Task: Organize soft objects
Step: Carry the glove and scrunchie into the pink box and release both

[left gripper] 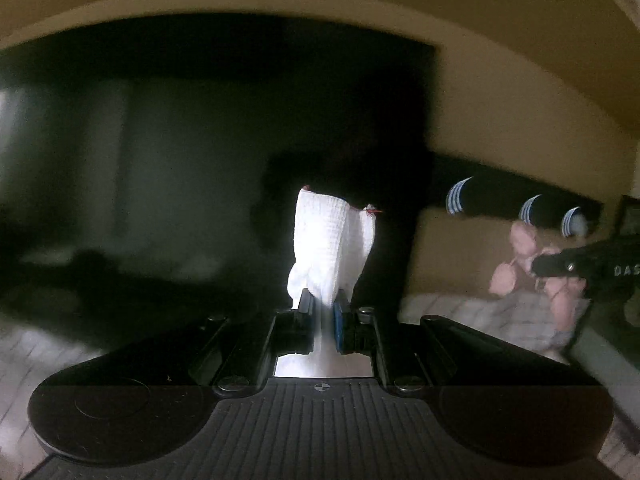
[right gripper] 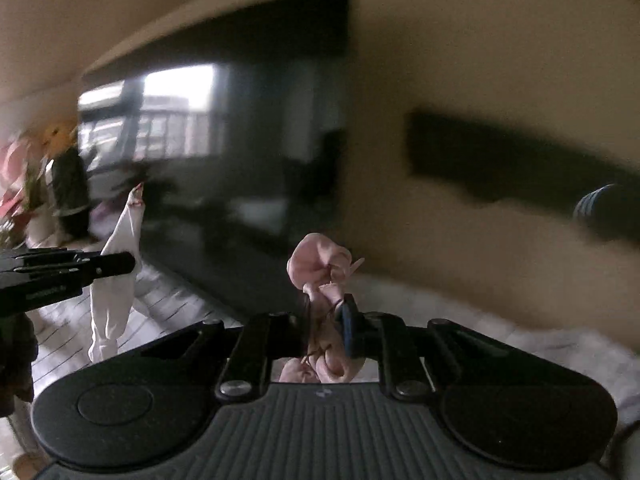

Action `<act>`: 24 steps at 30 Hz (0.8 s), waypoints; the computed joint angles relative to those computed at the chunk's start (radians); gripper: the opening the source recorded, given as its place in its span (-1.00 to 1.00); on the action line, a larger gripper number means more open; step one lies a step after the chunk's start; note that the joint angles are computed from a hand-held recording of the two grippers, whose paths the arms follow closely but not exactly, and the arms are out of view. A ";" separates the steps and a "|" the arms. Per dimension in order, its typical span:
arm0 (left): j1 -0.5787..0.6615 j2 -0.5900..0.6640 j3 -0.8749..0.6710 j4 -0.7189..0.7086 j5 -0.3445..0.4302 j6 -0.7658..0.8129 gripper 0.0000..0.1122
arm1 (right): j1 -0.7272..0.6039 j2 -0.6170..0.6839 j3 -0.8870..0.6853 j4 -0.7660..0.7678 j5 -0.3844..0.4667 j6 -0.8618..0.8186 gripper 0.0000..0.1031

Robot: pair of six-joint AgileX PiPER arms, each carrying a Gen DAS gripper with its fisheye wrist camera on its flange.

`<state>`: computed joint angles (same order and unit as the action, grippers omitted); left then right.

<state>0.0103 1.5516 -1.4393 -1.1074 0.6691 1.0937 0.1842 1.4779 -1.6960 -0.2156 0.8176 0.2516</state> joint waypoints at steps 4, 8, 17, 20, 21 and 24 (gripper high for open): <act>-0.189 0.037 -0.121 0.070 -0.024 -0.128 -0.79 | -0.188 -0.137 0.072 0.042 -0.015 -0.120 -0.71; -0.393 0.107 -0.217 0.176 -0.056 -0.282 -0.79 | -0.455 -0.239 0.177 0.245 -0.045 -0.323 -0.71; -0.739 0.381 -0.436 0.314 -0.053 -0.613 -0.79 | -0.937 -0.326 0.411 0.681 -0.061 -0.736 -0.71; -0.804 0.498 -0.516 0.283 -0.083 -0.662 -0.79 | -1.009 -0.340 0.478 0.748 -0.076 -0.818 -0.71; -0.815 0.510 -0.504 0.252 -0.103 -0.649 -0.79 | -1.024 -0.346 0.503 0.766 -0.081 -0.845 -0.70; -0.854 0.593 -0.519 0.175 -0.139 -0.643 -0.70 | -1.092 -0.355 0.550 0.820 -0.058 -0.943 -0.70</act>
<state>-0.8440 2.1449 -1.9584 -0.9328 0.5306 0.4509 -0.9078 1.1225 -1.1461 0.6047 0.7600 -0.6909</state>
